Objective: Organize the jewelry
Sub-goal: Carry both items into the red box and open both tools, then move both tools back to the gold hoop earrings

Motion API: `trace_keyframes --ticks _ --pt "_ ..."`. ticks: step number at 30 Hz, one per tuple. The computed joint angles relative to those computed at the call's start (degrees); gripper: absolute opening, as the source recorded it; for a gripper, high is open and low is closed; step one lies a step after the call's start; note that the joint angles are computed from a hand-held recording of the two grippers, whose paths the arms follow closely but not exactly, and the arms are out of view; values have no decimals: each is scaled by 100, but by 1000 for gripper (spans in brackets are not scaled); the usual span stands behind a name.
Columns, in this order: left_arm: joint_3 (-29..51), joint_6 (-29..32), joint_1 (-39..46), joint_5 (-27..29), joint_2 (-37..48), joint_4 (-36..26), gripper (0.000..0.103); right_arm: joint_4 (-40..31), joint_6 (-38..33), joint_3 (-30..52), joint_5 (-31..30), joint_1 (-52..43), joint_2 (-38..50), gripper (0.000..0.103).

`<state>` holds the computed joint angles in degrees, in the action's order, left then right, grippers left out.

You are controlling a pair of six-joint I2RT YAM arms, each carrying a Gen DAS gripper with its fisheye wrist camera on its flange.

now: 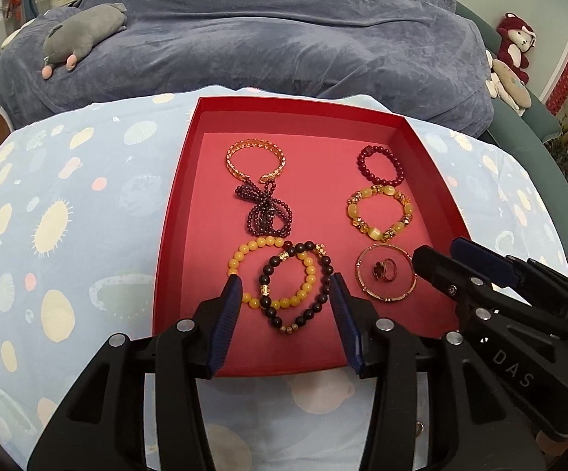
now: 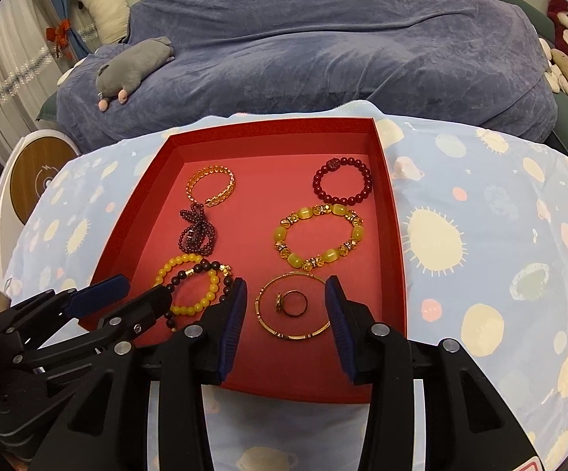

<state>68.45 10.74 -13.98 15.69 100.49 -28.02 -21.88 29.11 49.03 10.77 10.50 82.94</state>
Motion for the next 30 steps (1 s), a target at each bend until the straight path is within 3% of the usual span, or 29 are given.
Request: trace_keyframes --ticks 17,30 --pt "-1197 380 257 215 -1750 -525 44 -1303 1128 -569 827 1225 -1623 42" --pt "-2127 871 686 364 -2808 -920 44 -2228 2620 -1167 1353 2493 -2488 42"
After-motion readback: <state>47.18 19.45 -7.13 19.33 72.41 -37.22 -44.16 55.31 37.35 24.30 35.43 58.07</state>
